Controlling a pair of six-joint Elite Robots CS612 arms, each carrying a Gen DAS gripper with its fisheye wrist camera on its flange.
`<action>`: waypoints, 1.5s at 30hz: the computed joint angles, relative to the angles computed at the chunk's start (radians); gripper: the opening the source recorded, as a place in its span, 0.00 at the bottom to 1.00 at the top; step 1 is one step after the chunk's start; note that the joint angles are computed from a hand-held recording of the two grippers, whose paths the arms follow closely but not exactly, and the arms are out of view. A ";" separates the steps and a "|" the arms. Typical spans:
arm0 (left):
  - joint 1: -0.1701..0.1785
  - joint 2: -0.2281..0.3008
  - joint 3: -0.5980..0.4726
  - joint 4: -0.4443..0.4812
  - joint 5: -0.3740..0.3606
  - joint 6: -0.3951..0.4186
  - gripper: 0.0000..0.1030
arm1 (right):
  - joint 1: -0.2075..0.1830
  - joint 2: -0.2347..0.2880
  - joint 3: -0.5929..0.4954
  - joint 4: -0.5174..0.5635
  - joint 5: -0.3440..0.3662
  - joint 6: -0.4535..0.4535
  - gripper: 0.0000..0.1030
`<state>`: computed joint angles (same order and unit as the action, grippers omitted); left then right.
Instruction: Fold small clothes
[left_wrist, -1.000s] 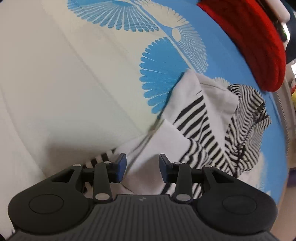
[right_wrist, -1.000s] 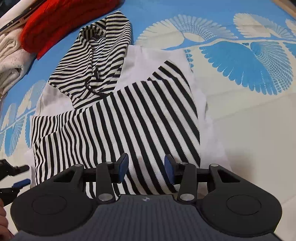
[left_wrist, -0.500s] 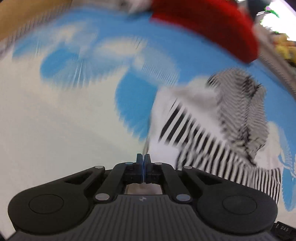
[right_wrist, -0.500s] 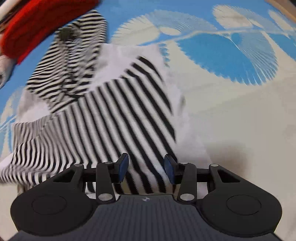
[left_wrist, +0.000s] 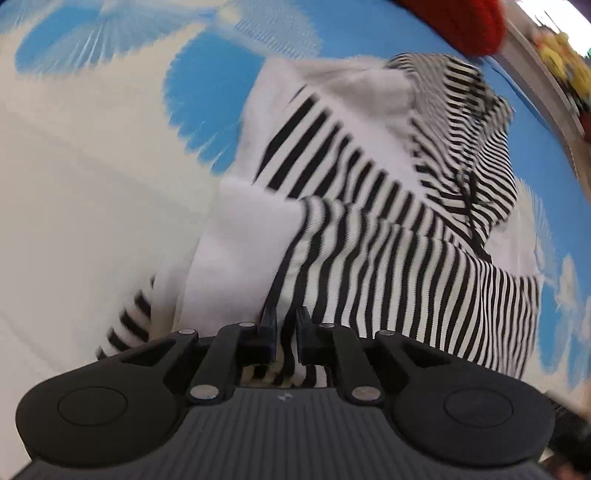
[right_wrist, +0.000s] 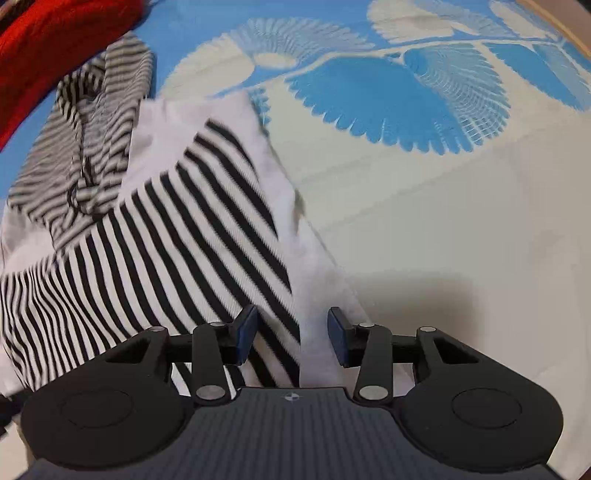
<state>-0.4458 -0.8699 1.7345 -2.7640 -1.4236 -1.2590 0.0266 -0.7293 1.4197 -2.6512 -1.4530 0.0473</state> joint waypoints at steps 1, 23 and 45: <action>-0.010 -0.005 -0.005 0.003 0.048 0.031 0.12 | -0.001 -0.005 0.009 -0.034 0.016 -0.010 0.43; -0.008 0.088 -0.204 -0.138 0.396 0.478 0.24 | -0.001 -0.015 0.014 -0.270 -0.081 -0.279 0.47; 0.164 0.708 -1.350 0.350 0.217 0.665 0.57 | -0.018 0.001 0.007 -0.231 -0.086 -0.292 0.47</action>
<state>-0.2815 -0.1618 0.3848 -2.4138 -1.2063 -0.5937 0.0084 -0.7287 1.4265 -2.8818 -1.5392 -0.2444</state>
